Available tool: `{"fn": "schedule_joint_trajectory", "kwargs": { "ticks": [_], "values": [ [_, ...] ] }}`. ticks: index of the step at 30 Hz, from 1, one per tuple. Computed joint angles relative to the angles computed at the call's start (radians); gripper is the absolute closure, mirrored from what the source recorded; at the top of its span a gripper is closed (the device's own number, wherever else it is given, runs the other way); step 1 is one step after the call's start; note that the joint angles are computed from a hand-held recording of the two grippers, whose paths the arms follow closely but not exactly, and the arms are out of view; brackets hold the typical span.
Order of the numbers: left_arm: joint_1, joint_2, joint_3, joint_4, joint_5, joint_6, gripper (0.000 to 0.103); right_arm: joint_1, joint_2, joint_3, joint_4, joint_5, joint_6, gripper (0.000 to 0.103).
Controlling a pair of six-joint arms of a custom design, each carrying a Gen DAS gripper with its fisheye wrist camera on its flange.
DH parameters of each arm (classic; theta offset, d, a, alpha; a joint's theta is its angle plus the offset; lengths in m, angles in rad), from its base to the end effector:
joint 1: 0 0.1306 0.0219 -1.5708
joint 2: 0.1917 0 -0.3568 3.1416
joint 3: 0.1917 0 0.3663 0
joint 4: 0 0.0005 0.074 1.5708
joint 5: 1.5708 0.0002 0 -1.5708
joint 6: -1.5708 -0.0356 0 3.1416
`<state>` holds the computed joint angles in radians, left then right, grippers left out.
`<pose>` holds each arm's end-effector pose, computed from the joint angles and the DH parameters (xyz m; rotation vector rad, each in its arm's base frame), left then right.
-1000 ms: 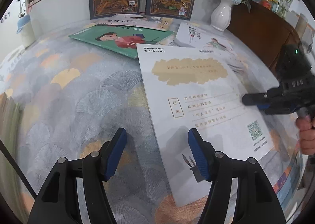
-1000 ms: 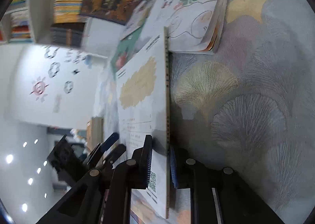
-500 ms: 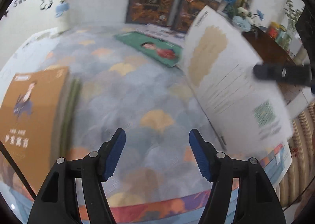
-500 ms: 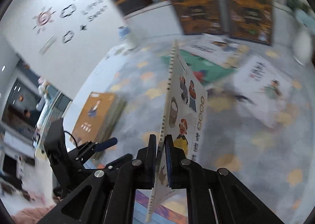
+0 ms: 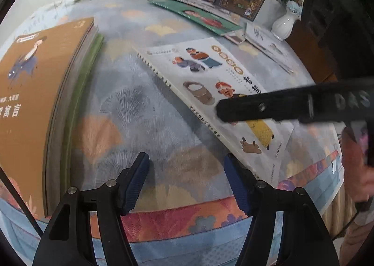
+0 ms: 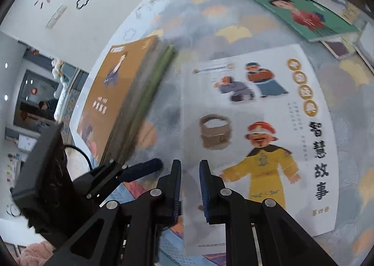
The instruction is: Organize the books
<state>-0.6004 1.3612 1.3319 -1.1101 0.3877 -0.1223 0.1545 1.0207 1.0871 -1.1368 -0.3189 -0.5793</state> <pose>0.3438 -0.2523 0.3794 1.0787 2.5207 -0.6646 0.3084 0.0588 0.3944 0.4630 2.6760 0.6560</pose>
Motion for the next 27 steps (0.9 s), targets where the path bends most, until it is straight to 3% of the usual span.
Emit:
{"fn": "schedule_joint_trajectory", "kwargs": {
  "ticks": [4, 7, 12, 15, 19, 22, 23, 27],
  "values": [
    [0.01, 0.019, 0.02, -0.025, 0.058, 0.01, 0.041, -0.105, -0.067, -0.051, -0.008, 0.011, 0.007, 0.06],
    [0.003, 0.014, 0.024, -0.062, 0.085, -0.004, 0.041, -0.192, -0.126, -0.103, -0.018, 0.019, 0.025, 0.059],
    [-0.018, -0.002, 0.016, -0.082, 0.08, -0.03, 0.041, -0.34, -0.206, -0.169, -0.001, -0.05, 0.07, 0.058],
    [-0.022, 0.024, 0.036, -0.107, 0.084, -0.018, 0.041, -0.34, -0.215, -0.163, -0.021, -0.029, 0.078, 0.058],
    [-0.007, -0.01, 0.03, -0.138, 0.098, -0.051, 0.041, -0.307, -0.215, -0.154, -0.071, 0.089, 0.123, 0.058],
    [0.015, -0.004, 0.047, -0.197, 0.207, -0.09, 0.038, -0.36, -0.226, -0.187, -0.045, 0.027, 0.153, 0.054],
    [0.012, 0.004, 0.053, -0.203, 0.212, -0.081, 0.038, -0.368, -0.229, -0.192, -0.039, 0.009, 0.153, 0.053],
    [-0.028, 0.041, 0.063, -0.141, 0.127, -0.033, 0.038, -0.354, -0.231, -0.199, -0.029, 0.001, 0.143, 0.051]
  ]
}}
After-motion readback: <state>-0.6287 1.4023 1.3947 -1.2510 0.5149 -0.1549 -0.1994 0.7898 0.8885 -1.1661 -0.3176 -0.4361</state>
